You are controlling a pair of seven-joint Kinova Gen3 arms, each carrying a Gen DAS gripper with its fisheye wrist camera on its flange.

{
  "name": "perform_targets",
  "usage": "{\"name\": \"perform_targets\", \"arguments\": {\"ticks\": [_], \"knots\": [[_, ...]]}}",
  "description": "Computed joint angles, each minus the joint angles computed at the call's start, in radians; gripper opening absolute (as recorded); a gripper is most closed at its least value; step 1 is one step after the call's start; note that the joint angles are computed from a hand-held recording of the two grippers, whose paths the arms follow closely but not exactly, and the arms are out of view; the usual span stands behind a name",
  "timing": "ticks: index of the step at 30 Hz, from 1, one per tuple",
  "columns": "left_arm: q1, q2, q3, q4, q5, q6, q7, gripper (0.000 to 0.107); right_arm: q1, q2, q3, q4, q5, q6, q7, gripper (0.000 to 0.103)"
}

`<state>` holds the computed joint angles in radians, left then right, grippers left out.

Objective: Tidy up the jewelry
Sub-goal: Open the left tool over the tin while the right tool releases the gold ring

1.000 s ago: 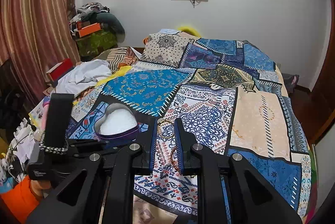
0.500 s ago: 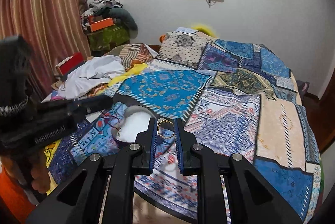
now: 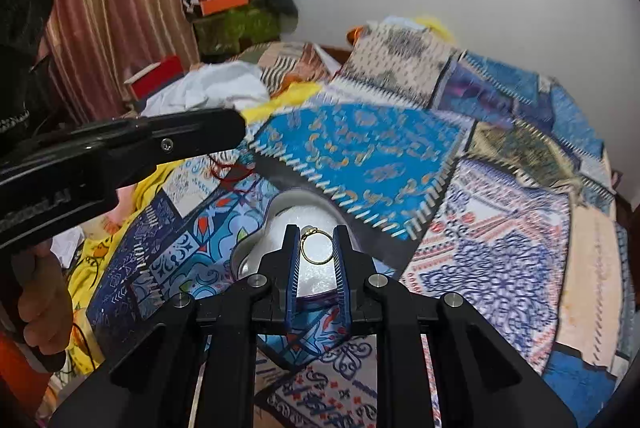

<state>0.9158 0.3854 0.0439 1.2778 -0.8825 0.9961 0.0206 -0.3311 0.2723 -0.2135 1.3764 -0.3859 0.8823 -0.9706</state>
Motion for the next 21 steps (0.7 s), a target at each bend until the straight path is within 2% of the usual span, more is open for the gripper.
{"name": "perform_targets", "arguments": {"ticks": [11,17,20,21], "knots": [[-0.055,0.045,-0.004,-0.017,0.136,-0.056,-0.09,0.005,-0.021,0.058,0.005,-0.049,0.041,0.085,-0.039,0.015],[-0.034,0.056,-0.023,-0.04,0.159,-0.014,-0.094,0.007,-0.029,0.061,0.006,-0.05,0.062,0.081,-0.052,0.015],[-0.012,0.063,-0.029,-0.066,0.144,0.033,-0.094,0.015,-0.044,0.054,0.011,-0.043,0.086,0.073,-0.066,0.016],[-0.004,0.065,-0.03,-0.075,0.138,0.05,-0.094,0.022,-0.045,0.055,0.012,-0.045,0.091,0.071,-0.067,0.017]]}}
